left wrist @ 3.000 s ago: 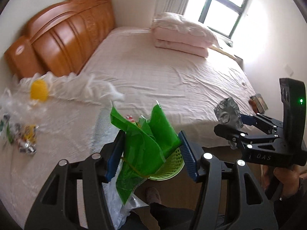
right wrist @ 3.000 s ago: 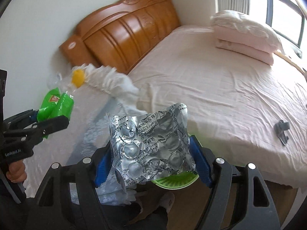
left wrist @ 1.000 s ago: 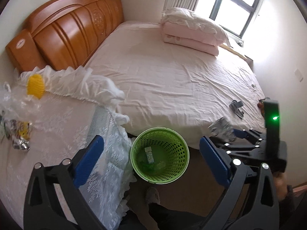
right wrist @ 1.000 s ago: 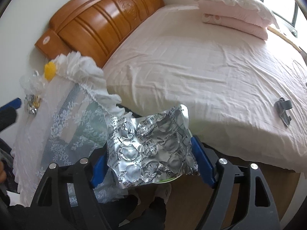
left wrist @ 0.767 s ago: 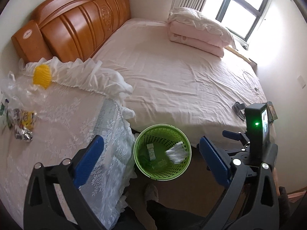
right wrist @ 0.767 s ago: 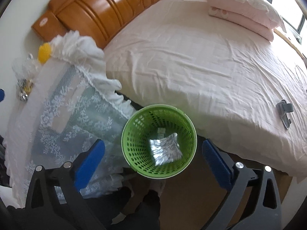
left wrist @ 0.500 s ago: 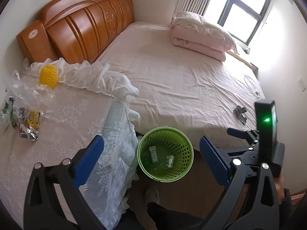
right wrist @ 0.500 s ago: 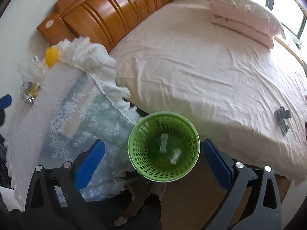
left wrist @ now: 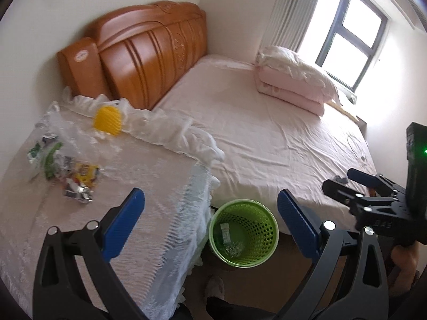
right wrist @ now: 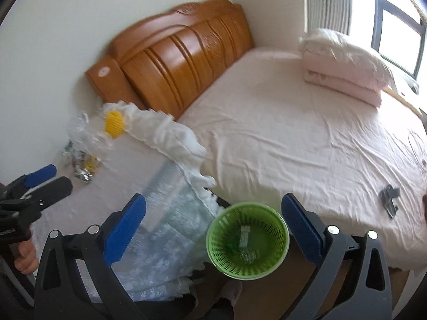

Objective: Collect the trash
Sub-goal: 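Move both tools back toward the remaining trash on the bed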

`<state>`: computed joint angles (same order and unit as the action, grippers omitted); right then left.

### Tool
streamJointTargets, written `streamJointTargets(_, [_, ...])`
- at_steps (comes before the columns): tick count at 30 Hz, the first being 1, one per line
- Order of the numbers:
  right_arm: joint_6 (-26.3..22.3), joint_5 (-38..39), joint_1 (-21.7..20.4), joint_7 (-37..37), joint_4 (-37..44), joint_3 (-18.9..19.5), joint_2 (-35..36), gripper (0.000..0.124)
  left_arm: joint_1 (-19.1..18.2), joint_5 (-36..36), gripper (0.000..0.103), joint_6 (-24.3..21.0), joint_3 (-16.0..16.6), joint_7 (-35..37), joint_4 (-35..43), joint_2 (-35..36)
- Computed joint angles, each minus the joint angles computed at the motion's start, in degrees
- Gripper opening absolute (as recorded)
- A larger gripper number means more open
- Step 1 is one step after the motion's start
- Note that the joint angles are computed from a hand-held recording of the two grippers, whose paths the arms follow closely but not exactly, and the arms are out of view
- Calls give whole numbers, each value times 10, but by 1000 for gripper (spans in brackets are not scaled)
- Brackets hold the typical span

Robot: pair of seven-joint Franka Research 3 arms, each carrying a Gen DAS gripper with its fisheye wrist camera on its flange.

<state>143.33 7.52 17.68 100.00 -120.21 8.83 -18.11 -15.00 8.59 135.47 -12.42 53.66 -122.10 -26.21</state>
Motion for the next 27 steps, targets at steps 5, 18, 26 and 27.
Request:
streamJointTargets(5, [16, 5, 17, -8, 27, 10, 22, 101, 13, 13, 95, -11, 3, -16, -26, -37])
streamJointTargets(18, [20, 24, 57, -40, 95, 13, 85, 101, 42, 32, 95, -45, 15, -57, -75, -105])
streamJointTargets(26, [20, 28, 67, -53, 107, 11, 98, 101, 53, 39, 95, -54, 19, -73, -93, -129])
streamJointTargets(27, [20, 31, 68, -55, 107, 11, 98, 101, 55, 41, 95, -55, 20, -74, -96, -132])
